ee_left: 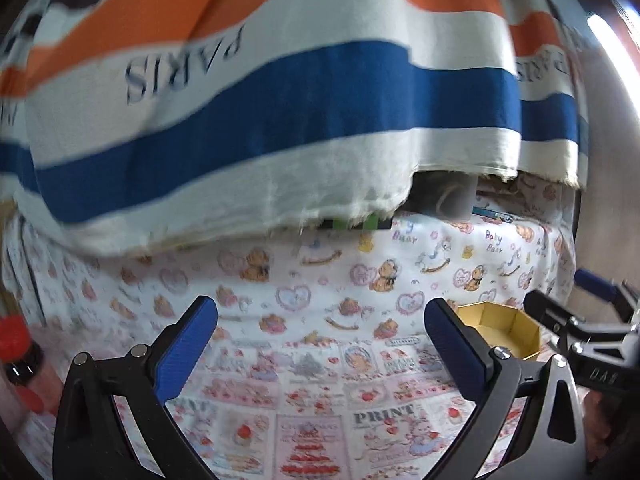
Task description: Organize jewelry
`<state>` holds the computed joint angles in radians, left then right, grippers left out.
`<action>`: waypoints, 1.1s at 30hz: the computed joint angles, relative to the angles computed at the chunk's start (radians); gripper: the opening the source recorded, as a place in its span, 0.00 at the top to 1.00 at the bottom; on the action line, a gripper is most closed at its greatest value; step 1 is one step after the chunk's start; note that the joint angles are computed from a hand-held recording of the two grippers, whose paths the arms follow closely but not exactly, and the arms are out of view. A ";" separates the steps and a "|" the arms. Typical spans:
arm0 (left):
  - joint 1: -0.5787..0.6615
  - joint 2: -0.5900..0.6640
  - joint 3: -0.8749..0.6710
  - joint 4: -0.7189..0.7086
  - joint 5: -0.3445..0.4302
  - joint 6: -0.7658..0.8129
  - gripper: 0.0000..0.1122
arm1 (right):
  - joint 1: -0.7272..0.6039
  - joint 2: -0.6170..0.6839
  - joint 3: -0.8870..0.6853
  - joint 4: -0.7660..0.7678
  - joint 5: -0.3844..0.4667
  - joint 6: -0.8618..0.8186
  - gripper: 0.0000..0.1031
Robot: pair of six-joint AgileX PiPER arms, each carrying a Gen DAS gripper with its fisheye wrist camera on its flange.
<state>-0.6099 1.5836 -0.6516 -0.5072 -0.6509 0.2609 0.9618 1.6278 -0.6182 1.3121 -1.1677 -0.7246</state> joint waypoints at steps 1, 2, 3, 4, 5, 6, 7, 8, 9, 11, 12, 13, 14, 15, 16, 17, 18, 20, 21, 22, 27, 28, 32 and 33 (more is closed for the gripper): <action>0.005 0.006 -0.018 -0.024 0.035 0.017 0.09 | -0.003 0.000 -0.004 0.008 0.005 -0.007 0.00; 0.007 0.012 -0.032 -0.052 0.059 0.044 0.09 | -0.008 -0.002 -0.007 0.015 0.012 -0.010 0.00; 0.003 0.016 -0.036 -0.073 0.059 0.061 0.09 | -0.013 -0.006 -0.005 0.016 0.017 -0.005 0.00; -0.004 0.016 -0.036 -0.096 0.052 0.082 0.09 | -0.015 -0.007 -0.004 0.018 0.017 0.000 0.00; -0.015 0.018 -0.039 -0.125 0.045 0.112 0.09 | -0.015 -0.006 -0.004 0.022 0.014 0.003 0.00; -0.023 0.020 -0.044 -0.147 0.047 0.143 0.09 | -0.014 -0.005 -0.005 0.027 0.012 0.003 0.00; -0.032 0.023 -0.051 -0.176 0.054 0.187 0.09 | -0.015 -0.004 -0.008 0.028 0.012 0.001 0.00; -0.042 0.025 -0.052 -0.196 0.048 0.216 0.09 | -0.014 -0.002 -0.009 0.029 0.011 -0.002 0.00; -0.050 0.023 -0.045 -0.198 0.031 0.220 0.08 | -0.013 -0.002 -0.009 0.030 0.009 -0.002 0.00; -0.046 0.017 -0.038 -0.179 0.027 0.206 0.08 | -0.012 0.001 -0.009 0.030 0.006 -0.004 0.00; -0.042 0.018 -0.044 -0.188 0.036 0.213 0.08 | -0.013 0.001 -0.009 0.030 0.007 -0.004 0.00; -0.035 0.020 -0.052 -0.195 0.052 0.216 0.08 | -0.012 0.001 -0.010 0.031 0.007 -0.004 0.00; -0.027 0.022 -0.059 -0.196 0.067 0.213 0.08 | -0.012 0.000 -0.010 0.032 0.008 -0.003 0.00; -0.024 0.023 -0.063 -0.208 0.073 0.220 0.08 | -0.012 0.000 -0.009 0.031 0.009 -0.002 0.00; -0.023 0.023 -0.064 -0.215 0.074 0.223 0.08 | -0.012 0.000 -0.009 0.030 0.009 -0.002 0.00; -0.023 0.023 -0.064 -0.215 0.074 0.224 0.08 | -0.012 0.000 -0.009 0.029 0.009 -0.003 0.00; -0.024 0.023 -0.062 -0.213 0.073 0.223 0.08 | -0.014 -0.002 -0.008 0.027 0.014 -0.004 0.00; -0.026 0.022 -0.055 -0.200 0.058 0.216 0.08 | -0.017 -0.003 -0.008 0.023 0.022 -0.008 0.00; -0.030 0.022 -0.051 -0.203 0.048 0.220 0.08 | -0.017 -0.002 -0.009 0.024 0.021 -0.008 0.00; -0.034 0.021 -0.047 -0.203 0.039 0.222 0.08 | -0.016 0.000 -0.009 0.023 0.021 -0.007 0.00; -0.036 0.017 -0.041 -0.193 0.032 0.216 0.08 | -0.015 0.001 -0.011 0.023 0.023 -0.011 0.00; -0.037 0.016 -0.040 -0.194 0.030 0.217 0.08 | -0.015 0.001 -0.013 0.024 0.023 -0.013 0.00; -0.049 0.016 -0.042 -0.225 0.019 0.247 0.08 | -0.016 0.000 -0.011 0.022 0.024 -0.011 0.00; -0.051 0.016 -0.043 -0.232 0.020 0.252 0.08 | -0.016 -0.001 -0.010 0.022 0.025 -0.012 0.00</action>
